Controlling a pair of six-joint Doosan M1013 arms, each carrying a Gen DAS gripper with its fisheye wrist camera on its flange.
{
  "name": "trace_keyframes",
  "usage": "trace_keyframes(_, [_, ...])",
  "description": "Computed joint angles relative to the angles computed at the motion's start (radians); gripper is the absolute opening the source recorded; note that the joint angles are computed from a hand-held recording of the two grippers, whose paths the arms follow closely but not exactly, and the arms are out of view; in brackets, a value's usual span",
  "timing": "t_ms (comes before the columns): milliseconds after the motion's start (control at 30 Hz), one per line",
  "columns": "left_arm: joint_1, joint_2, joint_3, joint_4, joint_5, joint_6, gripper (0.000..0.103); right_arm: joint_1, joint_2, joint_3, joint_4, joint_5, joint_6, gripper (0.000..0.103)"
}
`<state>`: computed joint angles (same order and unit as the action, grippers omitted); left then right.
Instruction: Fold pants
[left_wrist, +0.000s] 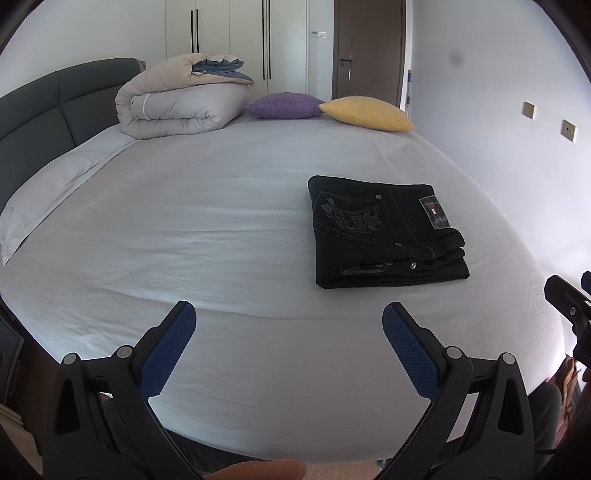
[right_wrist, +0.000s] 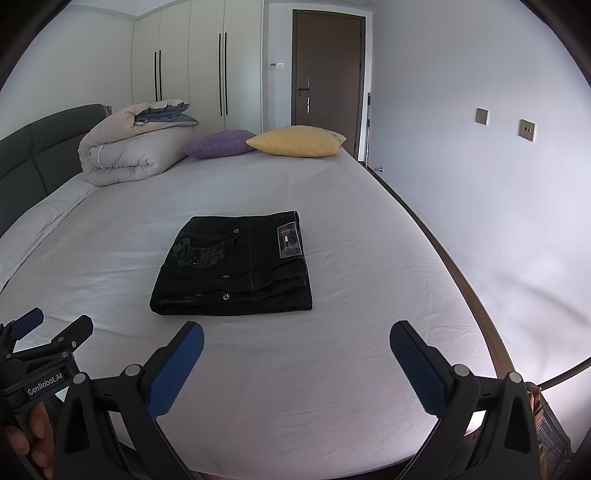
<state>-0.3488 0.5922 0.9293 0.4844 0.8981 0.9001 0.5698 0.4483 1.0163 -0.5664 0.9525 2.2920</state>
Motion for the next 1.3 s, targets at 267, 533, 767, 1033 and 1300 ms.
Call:
trace_keyframes(267, [-0.001, 0.0, 0.0, 0.002, 0.001, -0.003, 0.103, 0.002, 0.001, 0.001, 0.002, -0.001, 0.001, 0.103])
trace_keyframes(533, [-0.002, 0.002, 0.0, 0.002, 0.0, -0.003, 0.103, 0.005, -0.002, 0.008, -0.001, -0.003, 0.005, 0.103])
trace_keyframes(767, [-0.003, 0.002, 0.001, 0.003, 0.0, -0.004, 0.103, 0.003, -0.002, 0.008, 0.0, -0.004, 0.004, 0.103])
trace_keyframes(1033, [-0.003, 0.002, 0.0, 0.002, 0.002, -0.003, 0.103, 0.007, -0.003, 0.012, -0.001, -0.004, 0.007, 0.103])
trace_keyframes(1300, [-0.003, 0.002, 0.006, 0.0, -0.003, -0.005, 0.103, 0.011, -0.003, 0.016, 0.001, -0.004, 0.009, 0.103])
